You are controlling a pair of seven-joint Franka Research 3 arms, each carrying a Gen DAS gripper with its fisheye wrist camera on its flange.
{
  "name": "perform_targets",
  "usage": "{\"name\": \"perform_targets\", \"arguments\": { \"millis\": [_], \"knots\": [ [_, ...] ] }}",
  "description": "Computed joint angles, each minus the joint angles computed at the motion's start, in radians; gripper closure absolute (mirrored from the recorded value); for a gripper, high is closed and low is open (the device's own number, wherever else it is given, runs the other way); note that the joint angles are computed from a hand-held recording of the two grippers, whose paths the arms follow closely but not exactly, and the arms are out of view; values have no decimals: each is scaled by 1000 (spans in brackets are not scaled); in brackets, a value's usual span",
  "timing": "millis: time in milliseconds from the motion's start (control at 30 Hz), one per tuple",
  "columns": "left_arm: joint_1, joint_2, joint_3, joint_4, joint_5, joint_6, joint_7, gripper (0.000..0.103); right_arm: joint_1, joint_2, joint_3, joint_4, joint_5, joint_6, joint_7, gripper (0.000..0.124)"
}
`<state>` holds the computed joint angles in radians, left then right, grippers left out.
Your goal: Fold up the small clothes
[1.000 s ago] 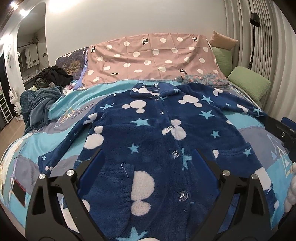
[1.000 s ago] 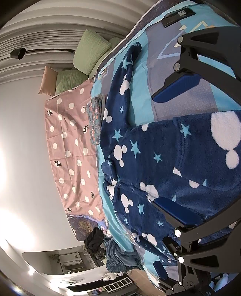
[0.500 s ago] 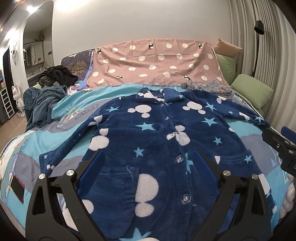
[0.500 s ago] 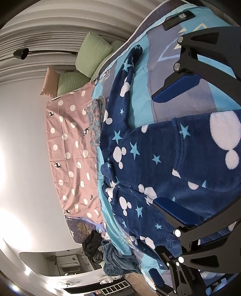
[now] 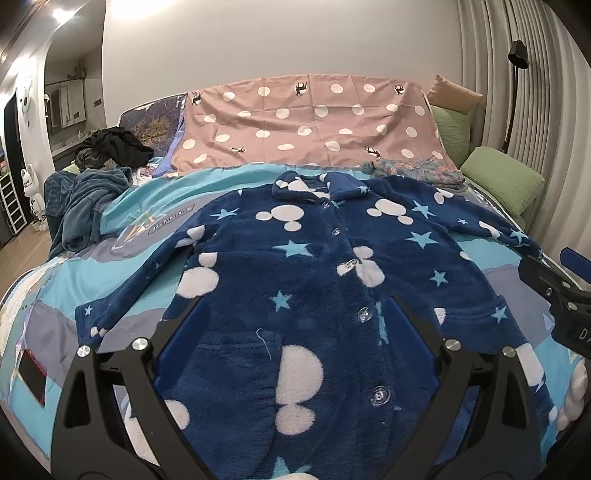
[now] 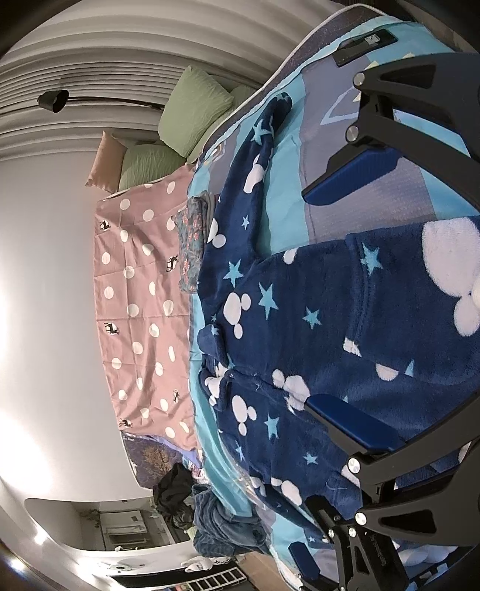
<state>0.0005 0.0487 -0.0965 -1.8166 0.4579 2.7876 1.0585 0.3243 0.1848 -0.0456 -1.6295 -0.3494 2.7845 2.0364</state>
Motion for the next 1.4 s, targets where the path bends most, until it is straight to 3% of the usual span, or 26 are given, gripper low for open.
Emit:
{"name": "perform_targets", "arguments": {
  "millis": [133, 433, 767, 967, 1400],
  "knots": [
    [4, 3, 0, -5, -23, 3, 18, 6, -19, 7, 23, 12, 99, -24, -61, 29],
    [9, -1, -1, -24, -69, 23, 64, 6, 4, 3, 0, 20, 30, -44, 10, 30],
    [12, -7, -2, -43, -109, 31, 109, 6, -6, 3, 14, 25, 56, -70, 0, 49],
    [21, -9, -11, -58, -258, 47, 226, 6, -7, 3, 16, 27, 66, -72, -7, 51],
    [17, 0, -12, -49, -291, 31, 272, 7, -8, 11, 19, 42, 82, -88, -23, 51]
  ]
}}
